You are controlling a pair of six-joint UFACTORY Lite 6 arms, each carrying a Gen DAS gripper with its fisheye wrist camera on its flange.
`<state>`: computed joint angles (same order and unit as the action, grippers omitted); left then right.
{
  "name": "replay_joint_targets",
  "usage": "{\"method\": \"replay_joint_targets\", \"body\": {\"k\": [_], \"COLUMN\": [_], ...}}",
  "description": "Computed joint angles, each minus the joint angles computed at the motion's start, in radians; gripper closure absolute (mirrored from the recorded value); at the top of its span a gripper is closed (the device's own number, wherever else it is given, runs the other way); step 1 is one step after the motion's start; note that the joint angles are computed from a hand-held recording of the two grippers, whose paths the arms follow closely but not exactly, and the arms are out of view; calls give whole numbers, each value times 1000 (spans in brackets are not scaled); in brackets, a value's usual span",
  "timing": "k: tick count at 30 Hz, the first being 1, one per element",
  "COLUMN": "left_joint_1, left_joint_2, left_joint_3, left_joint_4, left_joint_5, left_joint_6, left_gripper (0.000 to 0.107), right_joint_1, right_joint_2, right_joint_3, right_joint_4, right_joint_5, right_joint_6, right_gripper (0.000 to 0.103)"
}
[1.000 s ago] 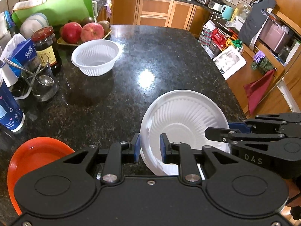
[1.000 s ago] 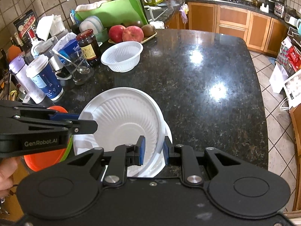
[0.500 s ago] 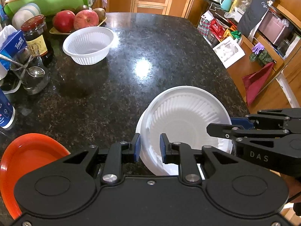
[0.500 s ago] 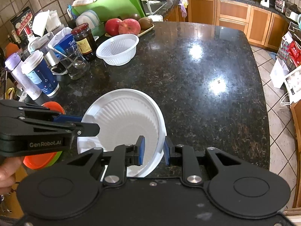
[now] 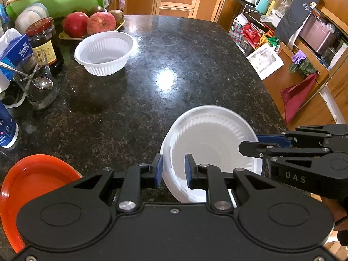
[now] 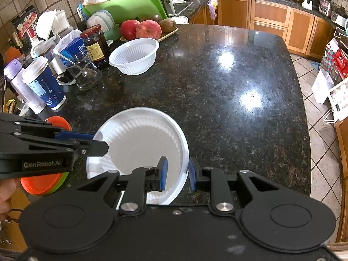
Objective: Organize plates and bowls
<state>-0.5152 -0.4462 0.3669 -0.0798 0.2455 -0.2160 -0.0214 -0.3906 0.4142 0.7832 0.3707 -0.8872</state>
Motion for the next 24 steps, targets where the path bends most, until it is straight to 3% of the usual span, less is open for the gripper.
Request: {"method": "replay_joint_targets", "body": {"k": [16,24], "left_joint_1": [4,-60], "left_joint_2": [-31,-67], "left_joint_3": [-10,-19], "left_joint_4": [130,441], "left_joint_5": [8,35], "left_joint_6": [-133,-473], "left_gripper": [79,79], "right_joint_1": [1,-4], "right_joint_2": [6,-26], "right_joint_3": [5,-7], "right_joint_4": [24,18], "right_joint_5": [-14,-5], "right_joint_6": [-25,-23], "right_gripper": [79,79]}}
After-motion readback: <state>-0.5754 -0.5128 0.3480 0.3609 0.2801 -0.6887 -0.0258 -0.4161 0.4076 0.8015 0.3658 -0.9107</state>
